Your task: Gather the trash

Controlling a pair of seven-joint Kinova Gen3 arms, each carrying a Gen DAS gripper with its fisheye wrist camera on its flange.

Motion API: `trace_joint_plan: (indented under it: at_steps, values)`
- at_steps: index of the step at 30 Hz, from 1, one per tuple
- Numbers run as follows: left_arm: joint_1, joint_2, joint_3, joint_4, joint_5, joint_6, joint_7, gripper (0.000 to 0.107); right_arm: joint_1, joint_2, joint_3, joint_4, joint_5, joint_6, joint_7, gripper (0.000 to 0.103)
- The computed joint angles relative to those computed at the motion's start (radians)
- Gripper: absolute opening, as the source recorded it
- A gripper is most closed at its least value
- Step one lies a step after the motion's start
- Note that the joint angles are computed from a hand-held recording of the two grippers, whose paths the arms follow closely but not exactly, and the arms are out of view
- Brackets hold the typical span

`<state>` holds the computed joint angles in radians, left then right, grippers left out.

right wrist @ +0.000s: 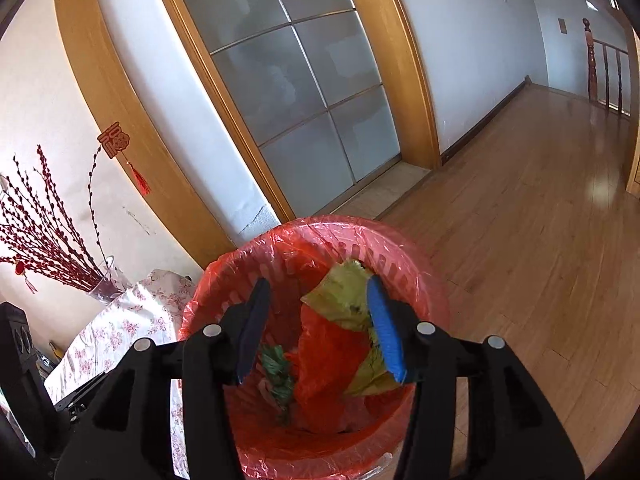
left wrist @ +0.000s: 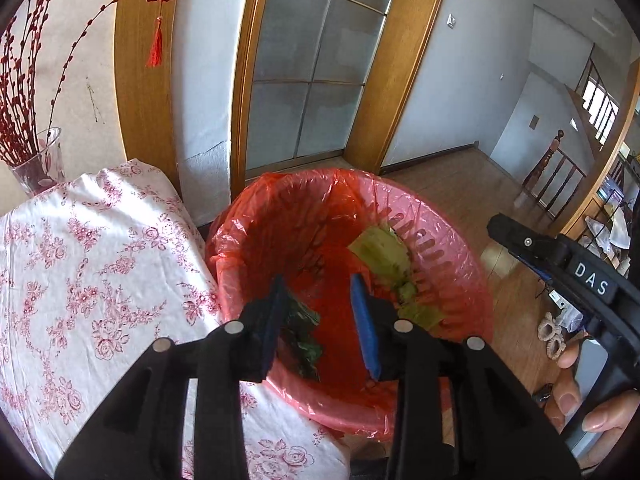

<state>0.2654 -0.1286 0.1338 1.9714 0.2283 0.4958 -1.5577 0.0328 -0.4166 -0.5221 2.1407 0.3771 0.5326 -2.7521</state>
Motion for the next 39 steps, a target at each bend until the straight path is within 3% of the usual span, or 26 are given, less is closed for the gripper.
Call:
trace_joint_plan:
  at_steps: [4,9,11,16,21,29,39]
  values:
    - [-0.025,-0.071,-0.007,0.050,-0.027,-0.015,0.037,0.052,0.062,-0.048,-0.099,0.001,0.055,0.048,-0.042,0.083]
    - [-0.105,-0.226,0.019,0.119,-0.120,-0.016,0.135,0.074,0.131,-0.161,-0.228,0.021,0.092,0.063,-0.052,0.101]
    - [-0.174,-0.305,0.060,0.145,-0.174,-0.006,0.192,0.087,0.167,-0.224,-0.278,0.036,0.085,0.046,-0.048,0.101]
    - [-0.312,-0.497,0.104,0.199,-0.264,0.044,0.273,0.098,0.107,-0.282,-0.283,0.040,0.007,0.058,0.039,0.101]
    - [-0.369,-0.630,0.089,0.228,-0.302,0.115,0.284,0.099,0.112,-0.332,-0.344,-0.009,-0.081,0.159,0.105,0.101]
    - [-0.414,-0.804,0.077,0.285,-0.328,0.192,0.256,0.099,0.148,-0.436,-0.404,-0.063,-0.187,0.238,0.197,0.101]
    - [-0.412,-0.926,0.049,0.294,-0.306,0.287,0.213,0.099,0.205,-0.539,-0.429,-0.119,-0.319,0.319,0.302,0.101]
